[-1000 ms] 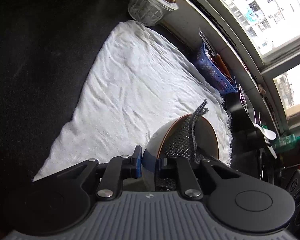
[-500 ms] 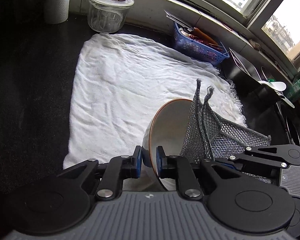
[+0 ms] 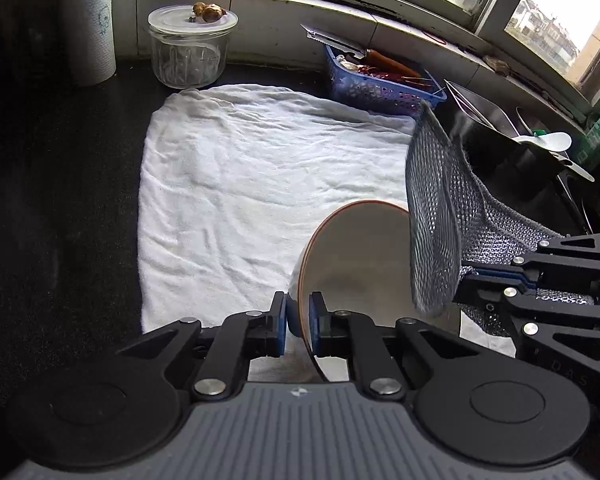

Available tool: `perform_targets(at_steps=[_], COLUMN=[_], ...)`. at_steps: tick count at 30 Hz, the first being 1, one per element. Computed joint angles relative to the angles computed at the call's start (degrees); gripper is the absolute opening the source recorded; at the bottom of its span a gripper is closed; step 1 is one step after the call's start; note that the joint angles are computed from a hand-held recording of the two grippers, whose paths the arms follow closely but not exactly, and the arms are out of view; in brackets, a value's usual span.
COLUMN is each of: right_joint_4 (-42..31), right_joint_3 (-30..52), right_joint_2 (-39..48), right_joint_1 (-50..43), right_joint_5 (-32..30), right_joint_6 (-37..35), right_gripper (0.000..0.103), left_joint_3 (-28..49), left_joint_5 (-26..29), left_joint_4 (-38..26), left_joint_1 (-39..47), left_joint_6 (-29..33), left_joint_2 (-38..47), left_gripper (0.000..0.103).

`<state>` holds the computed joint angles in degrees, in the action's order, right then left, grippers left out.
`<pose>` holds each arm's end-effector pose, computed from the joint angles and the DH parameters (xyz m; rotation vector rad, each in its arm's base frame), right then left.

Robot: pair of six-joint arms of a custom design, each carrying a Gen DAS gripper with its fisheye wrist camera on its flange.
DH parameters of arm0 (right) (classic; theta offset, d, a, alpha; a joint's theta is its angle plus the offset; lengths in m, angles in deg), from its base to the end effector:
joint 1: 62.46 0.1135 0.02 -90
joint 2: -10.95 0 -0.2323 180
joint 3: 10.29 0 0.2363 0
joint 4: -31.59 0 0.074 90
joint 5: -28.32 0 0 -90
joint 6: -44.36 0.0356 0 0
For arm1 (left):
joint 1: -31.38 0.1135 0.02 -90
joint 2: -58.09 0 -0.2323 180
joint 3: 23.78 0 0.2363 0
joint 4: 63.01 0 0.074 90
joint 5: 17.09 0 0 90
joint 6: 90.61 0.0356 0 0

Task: Clean bowl

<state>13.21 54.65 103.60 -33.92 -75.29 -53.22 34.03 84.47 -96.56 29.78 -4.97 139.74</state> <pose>0.2729 0.1580 0.1574 -0.8507 2.2377 0.4559 0.2608 -0.0144 0.1561 0.0142 2.5693 -0.2987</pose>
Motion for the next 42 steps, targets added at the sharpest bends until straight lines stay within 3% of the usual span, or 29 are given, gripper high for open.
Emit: perform_targets(at_steps=[9, 11, 14, 21, 24, 29, 32, 37, 42], right_joint_4=[-4.80, -4.66, -5.99, -0.61, 0.03, -0.49, -2.81, -4.88, -6.73], right_joint_3=[3.33, 4.23, 6.45, -0.26, -1.63, -1.94, -0.47, 0.54, 2.10], right_joint_2=[-0.01, 0.82, 2.03, -2.81, -3.11, -2.81, -1.75, -2.48, -2.76], right_joint_1=[-2.20, -1.63, -3.38, 2.01, 5.82, 6.19, 5.62, 2.47, 0.49], right_joint_5=[-1.85, 1.26, -1.15, 2.53, 8.80, 7.28, 5.15, -3.13, -7.43], right_joint_6=[-12.66, -11.75, -5.20, -14.17, -18.24, -18.03, -17.04, -11.52, -8.02], right_gripper=[0.003, 0.003, 0.003, 0.003, 0.003, 0.011, 0.024, 0.025, 0.025], left_joint_3=[0.58, 0.46, 0.11, 0.27, 0.14, 0.02, -0.02, -0.06, -0.13], left_joint_5=[0.41, 0.19, -0.37, -0.10, -0.02, 0.22, 0.32, 0.36, 0.66], left_joint_4=[-0.88, -0.73, -0.43, -0.61, -0.59, -0.55, -0.52, -0.50, -0.46], left_joint_1=[1.13, 0.99, 0.55, 0.90, 0.97, 1.05, 1.08, 1.16, 1.55], left_joint_6=[0.54, 0.50, 0.82, 0.98, 0.87, 0.75, 0.67, 0.54, 0.48], left_joint_2=[1.15, 1.03, 0.67, 1.01, 0.91, 0.69, 0.62, 0.73, 0.98], left_gripper=[0.011, 0.011, 0.011, 0.011, 0.011, 0.011, 0.011, 0.011, 0.011])
